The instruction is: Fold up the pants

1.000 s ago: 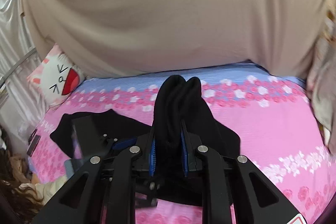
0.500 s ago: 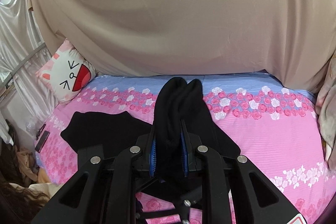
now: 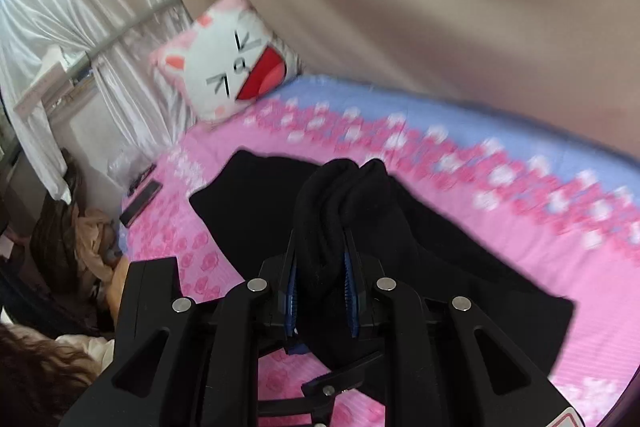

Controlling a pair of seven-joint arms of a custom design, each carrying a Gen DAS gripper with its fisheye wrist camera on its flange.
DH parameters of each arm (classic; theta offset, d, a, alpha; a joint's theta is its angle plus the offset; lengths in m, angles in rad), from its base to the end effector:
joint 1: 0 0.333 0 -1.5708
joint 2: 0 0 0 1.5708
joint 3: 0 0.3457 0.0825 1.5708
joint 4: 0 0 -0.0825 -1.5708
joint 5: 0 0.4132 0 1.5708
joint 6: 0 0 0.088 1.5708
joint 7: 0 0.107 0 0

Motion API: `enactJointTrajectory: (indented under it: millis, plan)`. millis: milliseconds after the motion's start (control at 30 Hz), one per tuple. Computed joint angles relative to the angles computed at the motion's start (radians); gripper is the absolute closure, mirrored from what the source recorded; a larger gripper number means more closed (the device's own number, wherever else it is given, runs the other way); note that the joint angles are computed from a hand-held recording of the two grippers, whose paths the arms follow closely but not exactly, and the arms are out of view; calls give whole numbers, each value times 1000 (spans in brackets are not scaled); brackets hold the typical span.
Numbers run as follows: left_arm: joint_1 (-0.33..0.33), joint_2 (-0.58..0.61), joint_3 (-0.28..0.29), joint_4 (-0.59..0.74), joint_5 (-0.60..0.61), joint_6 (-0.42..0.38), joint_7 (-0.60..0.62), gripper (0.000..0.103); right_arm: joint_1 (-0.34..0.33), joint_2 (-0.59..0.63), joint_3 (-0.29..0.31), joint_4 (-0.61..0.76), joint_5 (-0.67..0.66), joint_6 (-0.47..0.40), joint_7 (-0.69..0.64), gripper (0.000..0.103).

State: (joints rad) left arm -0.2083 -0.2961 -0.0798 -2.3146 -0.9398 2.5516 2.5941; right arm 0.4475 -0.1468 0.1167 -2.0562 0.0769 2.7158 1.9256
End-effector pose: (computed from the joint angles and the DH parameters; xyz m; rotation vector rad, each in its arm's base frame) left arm 0.4953 -0.1383 0.5305 -1.2081 2.4422 -1.1934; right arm 0.4949 0.3148 0.6164 -1.7894 1.5254 -0.2716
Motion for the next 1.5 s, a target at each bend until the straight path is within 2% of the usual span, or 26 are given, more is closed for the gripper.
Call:
enactJointTrajectory:
  millis: [100,167,233,333,400,467,500,533,567,667,767,800,833,867,967,1033,1067,1133,1200,1233,1267,1300,1367,1400,1500]
  plan:
    - [17,54,0,6,22,10,-17,77,-7,79,8,25,-10,11,36,86]
    - [27,80,11,27,6,-32,-7,76,-15,105,10,26,-14,27,70,86]
    - [32,88,15,40,-39,-55,22,76,-23,105,11,16,-28,44,107,86]
    - [29,82,2,51,-89,-44,92,76,-41,60,16,-13,-130,66,205,86]
    - [29,80,-10,60,-96,-22,97,68,-51,39,18,-15,-181,67,248,86]
    - [38,78,-7,67,-99,-16,78,48,-56,51,24,16,-232,39,275,86]
    - [44,77,-3,67,-96,-11,70,41,-54,67,24,34,-238,29,276,85]
    - [53,75,-1,65,-84,-5,58,28,-50,89,24,55,-234,24,269,85]
    - [63,69,4,57,-71,2,49,21,-45,117,25,76,-229,24,258,85]
    - [99,38,31,25,-23,-15,31,17,-33,219,29,143,-258,12,262,77]
    - [154,7,67,-5,29,-39,-55,15,-49,304,72,176,-60,9,82,61]
    - [176,4,85,-6,32,-50,-99,15,-44,307,76,173,-45,7,69,60]
    - [198,7,101,0,29,-61,-148,15,-30,300,72,162,-64,13,73,60]
    - [228,21,124,15,21,-80,-219,15,-4,278,55,136,-142,33,121,55]
    - [299,109,160,88,-40,-92,-415,15,45,217,11,88,-405,53,337,37]
    - [341,176,169,145,-53,-135,-490,15,49,169,7,55,-564,60,475,35]
    - [343,222,180,183,-82,-159,-510,16,43,152,13,45,-590,47,499,35]
    - [370,248,137,211,-115,-126,-491,16,29,133,24,32,-599,29,517,35]
    - [379,282,113,240,-145,-124,-471,16,18,116,34,20,-622,-6,547,35]
    - [386,292,106,249,-168,-120,-461,22,13,108,39,13,-634,-22,565,35]
    - [387,306,95,264,-155,-110,-475,56,8,98,41,-1,-643,-31,587,35]
    - [394,323,90,281,-129,-121,-485,83,2,89,42,-14,-641,-29,597,35]
    - [410,336,83,300,-112,-141,-482,85,-12,64,44,-49,-644,-28,638,35]
    - [405,313,72,292,-93,-115,-477,85,-21,50,46,-65,-654,-36,661,35]
    - [359,252,27,301,-78,7,-334,86,-51,-2,52,-119,-691,-46,732,35]
